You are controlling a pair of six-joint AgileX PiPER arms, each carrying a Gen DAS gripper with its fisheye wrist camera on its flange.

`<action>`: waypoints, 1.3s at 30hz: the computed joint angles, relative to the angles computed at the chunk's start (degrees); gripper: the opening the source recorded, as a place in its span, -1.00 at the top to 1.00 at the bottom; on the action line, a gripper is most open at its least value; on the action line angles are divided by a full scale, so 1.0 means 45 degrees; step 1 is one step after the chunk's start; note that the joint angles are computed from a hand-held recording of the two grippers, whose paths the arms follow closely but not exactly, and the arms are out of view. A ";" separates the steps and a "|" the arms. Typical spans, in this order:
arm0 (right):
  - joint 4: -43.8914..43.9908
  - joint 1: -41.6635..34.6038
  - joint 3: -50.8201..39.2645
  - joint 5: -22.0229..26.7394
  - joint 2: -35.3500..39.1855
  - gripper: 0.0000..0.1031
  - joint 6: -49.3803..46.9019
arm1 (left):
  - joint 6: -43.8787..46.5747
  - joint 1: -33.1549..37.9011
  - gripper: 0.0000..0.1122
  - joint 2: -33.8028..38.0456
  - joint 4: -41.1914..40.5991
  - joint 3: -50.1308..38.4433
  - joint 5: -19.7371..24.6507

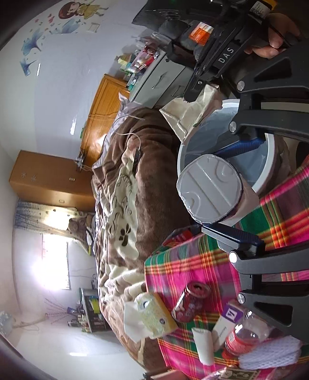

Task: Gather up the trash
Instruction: 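Carry the yogurt cup and paper bag over the white wastebasket with both tools, then open both tools to drop the cup and bag into the wastebasket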

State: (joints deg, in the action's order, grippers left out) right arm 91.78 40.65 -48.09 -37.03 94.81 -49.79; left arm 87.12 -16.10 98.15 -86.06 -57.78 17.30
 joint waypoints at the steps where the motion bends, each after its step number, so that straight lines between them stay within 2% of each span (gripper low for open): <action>1: 0.0061 -0.0130 -0.0025 0.0063 0.0055 0.88 -0.0155 | -0.0337 -0.0140 0.04 0.0204 0.0311 -0.0179 -0.0107; 7: -0.0039 -0.0980 0.0046 0.0585 0.0221 0.88 -0.0404 | -0.1453 -0.0925 0.04 0.1285 0.1497 -0.1131 -0.0534; 11: 0.0069 -0.1341 0.0103 0.0744 0.0314 0.88 -0.0568 | -0.3049 -0.1289 0.04 0.1889 0.3024 -0.1761 -0.0564; 15: 0.0464 -0.1572 -0.0003 0.0902 0.0376 0.87 -0.1105 | -0.3483 -0.1575 0.04 0.2252 0.3480 -0.2175 -0.0556; 17: 0.0598 -0.1662 -0.0068 0.0918 0.0451 0.85 -0.1276 | -0.4540 -0.1647 0.03 0.2467 0.4398 -0.2427 -0.0622; 20: 0.0785 -0.1861 -0.0040 0.1156 0.0482 0.74 -0.1329 | -0.4578 -0.1577 -0.12 0.2612 0.4374 -0.2504 -0.0545; 24: 0.0877 -0.1969 0.0006 0.1352 0.0526 0.49 -0.1349 | -0.4411 -0.1518 -0.14 0.2665 0.4184 -0.2484 -0.0498; 30: 0.0871 -0.1662 0.0100 0.1119 0.0277 0.44 -0.1395 | -0.4020 -0.1289 -0.14 0.2422 0.3877 -0.2161 -0.0611; 36: 0.0795 -0.1031 0.0136 0.0627 0.0036 0.25 -0.1298 | -0.3976 -0.0860 -0.14 0.1688 0.3783 -0.1391 -0.0742; 39: 0.0688 -0.0754 0.0115 0.0488 0.0013 0.24 -0.1071 | -0.2716 -0.0468 -0.14 0.1178 0.2562 -0.0765 -0.0745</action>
